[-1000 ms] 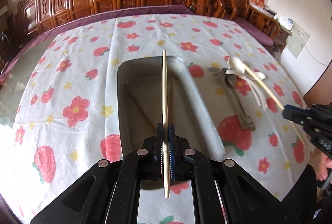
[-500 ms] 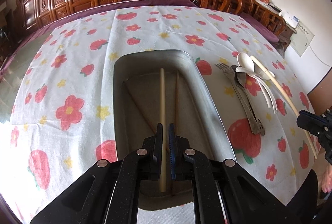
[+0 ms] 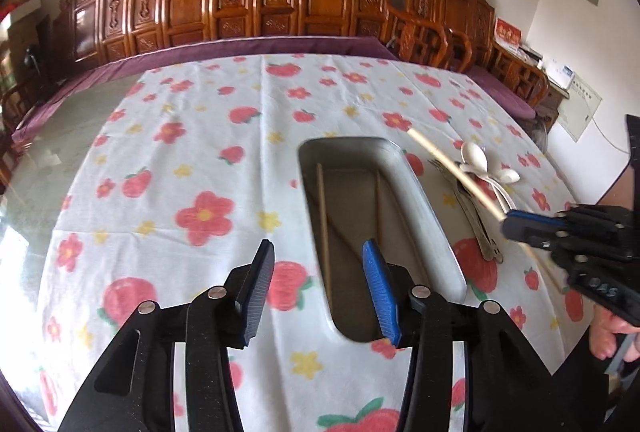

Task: Organize utensils
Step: 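Lower the chopstick into the metal tray and open the right tool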

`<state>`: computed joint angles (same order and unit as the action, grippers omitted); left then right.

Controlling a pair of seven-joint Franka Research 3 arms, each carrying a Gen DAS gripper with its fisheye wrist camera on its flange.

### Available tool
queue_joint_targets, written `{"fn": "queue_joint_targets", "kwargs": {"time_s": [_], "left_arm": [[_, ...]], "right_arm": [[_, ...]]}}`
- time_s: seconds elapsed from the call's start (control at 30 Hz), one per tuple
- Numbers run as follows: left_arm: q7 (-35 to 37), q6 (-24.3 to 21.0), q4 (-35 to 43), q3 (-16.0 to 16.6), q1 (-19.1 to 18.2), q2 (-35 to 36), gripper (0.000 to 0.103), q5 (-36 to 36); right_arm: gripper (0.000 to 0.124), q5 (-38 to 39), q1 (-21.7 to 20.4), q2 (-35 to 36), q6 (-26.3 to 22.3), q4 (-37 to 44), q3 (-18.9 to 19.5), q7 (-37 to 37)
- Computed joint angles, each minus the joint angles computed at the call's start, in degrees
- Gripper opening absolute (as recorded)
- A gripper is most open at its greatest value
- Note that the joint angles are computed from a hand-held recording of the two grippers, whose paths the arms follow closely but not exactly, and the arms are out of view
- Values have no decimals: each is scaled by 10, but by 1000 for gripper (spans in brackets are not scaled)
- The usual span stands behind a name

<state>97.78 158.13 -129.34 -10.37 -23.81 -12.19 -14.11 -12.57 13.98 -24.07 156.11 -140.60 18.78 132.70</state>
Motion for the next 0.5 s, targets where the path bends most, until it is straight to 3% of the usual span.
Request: {"fn": "queue_joint_targets", "kwargs": {"time_s": [0.2,0.5], "left_arm": [[23,5,-11,18,3,-28,49,-7],[45,1,-18,35,0,-44,49,-17]], "right_arm": [[6,-30,-3,87,-4,70,4,26],[6,-62,44,174,-12,129,-44,79]]}}
